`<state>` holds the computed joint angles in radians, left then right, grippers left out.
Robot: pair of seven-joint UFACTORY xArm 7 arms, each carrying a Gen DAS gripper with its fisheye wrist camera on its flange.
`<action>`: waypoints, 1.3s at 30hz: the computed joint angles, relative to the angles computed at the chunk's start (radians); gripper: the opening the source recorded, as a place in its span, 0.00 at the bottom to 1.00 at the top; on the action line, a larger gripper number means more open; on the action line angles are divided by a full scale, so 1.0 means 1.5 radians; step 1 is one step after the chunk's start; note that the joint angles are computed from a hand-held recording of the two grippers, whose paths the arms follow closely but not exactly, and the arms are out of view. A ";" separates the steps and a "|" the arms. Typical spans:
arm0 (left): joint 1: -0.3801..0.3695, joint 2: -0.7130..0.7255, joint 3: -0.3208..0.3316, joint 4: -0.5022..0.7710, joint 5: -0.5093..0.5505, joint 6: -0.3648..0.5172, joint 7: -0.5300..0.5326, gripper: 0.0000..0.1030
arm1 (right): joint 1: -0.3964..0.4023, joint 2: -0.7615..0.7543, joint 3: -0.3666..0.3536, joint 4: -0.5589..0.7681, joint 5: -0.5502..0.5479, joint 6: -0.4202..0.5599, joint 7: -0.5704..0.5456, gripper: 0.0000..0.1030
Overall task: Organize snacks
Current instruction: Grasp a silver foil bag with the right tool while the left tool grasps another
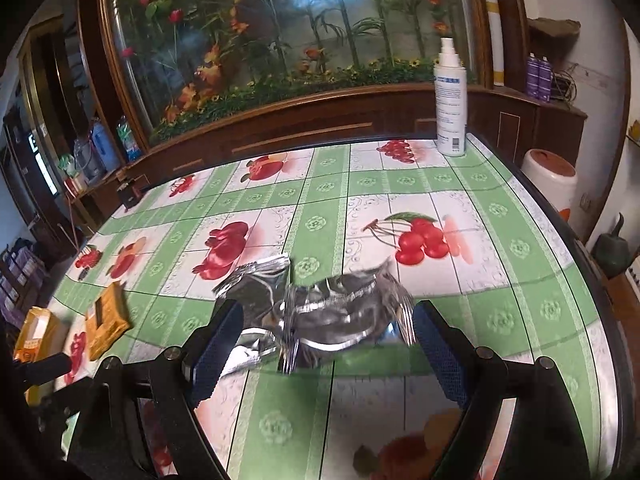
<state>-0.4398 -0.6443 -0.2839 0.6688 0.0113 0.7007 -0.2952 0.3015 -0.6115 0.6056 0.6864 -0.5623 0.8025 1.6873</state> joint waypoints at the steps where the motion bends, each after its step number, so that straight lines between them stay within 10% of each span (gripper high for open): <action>1: 0.003 0.004 -0.003 0.003 0.006 -0.001 0.001 0.67 | -0.007 0.015 -0.003 0.007 -0.008 -0.001 -0.012 0.86; 10: 0.013 0.068 0.001 0.035 0.013 -0.014 0.003 0.66 | 0.011 0.088 -0.075 0.008 0.004 -0.060 -0.098 0.85; 26: -0.049 0.113 -0.011 0.069 0.005 -0.006 0.003 0.66 | 0.171 -0.018 -0.016 -0.047 0.182 -0.025 -0.116 0.79; 39: -0.030 0.071 -0.029 0.027 -0.020 0.037 -0.092 0.67 | 0.118 0.039 0.004 0.027 0.125 0.050 -0.150 0.80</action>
